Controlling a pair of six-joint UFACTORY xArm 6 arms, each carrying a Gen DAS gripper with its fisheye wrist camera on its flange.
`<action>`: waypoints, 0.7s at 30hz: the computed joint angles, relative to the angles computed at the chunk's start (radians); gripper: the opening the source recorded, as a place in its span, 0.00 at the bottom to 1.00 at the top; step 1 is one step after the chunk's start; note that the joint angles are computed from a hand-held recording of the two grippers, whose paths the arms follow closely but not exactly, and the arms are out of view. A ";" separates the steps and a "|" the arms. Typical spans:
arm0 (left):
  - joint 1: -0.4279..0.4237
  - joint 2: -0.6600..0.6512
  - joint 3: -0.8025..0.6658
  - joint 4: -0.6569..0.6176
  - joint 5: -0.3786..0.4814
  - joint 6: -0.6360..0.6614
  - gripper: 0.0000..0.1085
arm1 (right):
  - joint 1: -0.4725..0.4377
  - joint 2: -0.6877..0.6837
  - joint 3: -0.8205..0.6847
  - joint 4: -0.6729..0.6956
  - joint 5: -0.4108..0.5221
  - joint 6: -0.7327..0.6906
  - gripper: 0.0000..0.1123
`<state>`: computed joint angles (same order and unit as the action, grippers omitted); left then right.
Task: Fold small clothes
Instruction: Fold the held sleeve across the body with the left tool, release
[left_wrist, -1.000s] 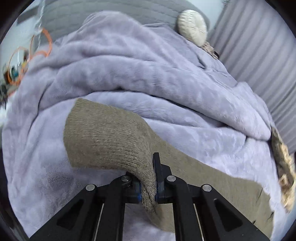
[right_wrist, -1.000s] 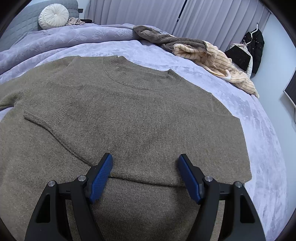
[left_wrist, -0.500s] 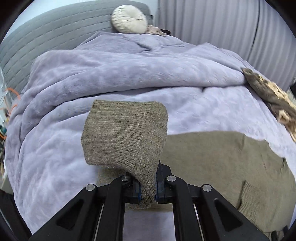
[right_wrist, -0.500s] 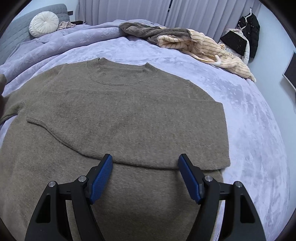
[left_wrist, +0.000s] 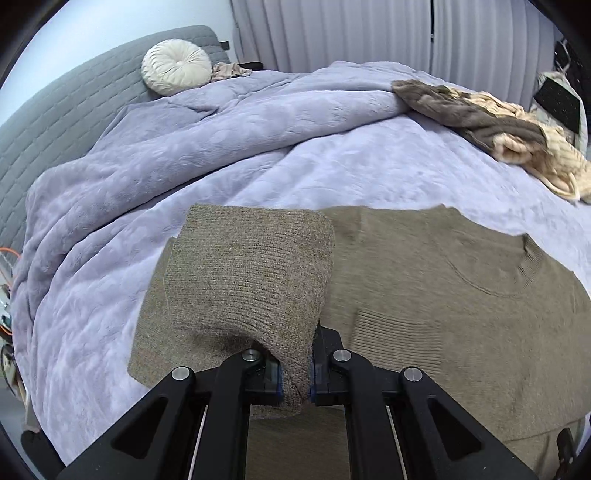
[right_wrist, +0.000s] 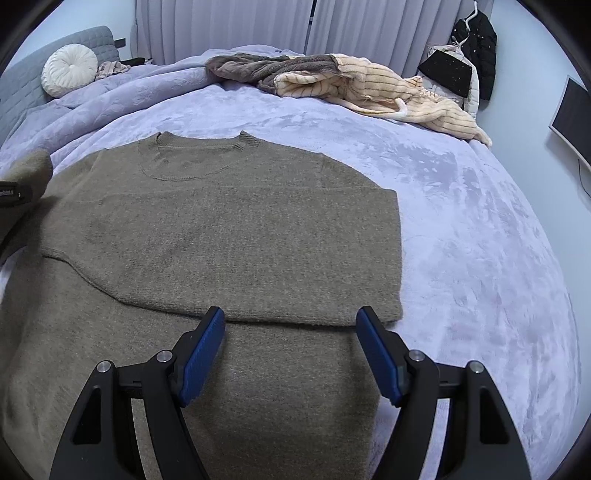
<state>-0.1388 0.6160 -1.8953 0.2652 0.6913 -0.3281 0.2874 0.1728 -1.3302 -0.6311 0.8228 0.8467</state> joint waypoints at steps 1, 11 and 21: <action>-0.014 -0.001 0.001 0.017 0.007 -0.007 0.09 | -0.005 -0.009 0.010 0.003 -0.005 0.000 0.68; -0.119 -0.037 0.052 0.134 -0.018 -0.024 0.09 | -0.046 -0.075 0.079 -0.032 -0.041 0.030 0.68; -0.220 -0.100 0.141 0.160 -0.070 0.003 0.09 | -0.099 -0.168 0.182 -0.066 -0.063 0.079 0.68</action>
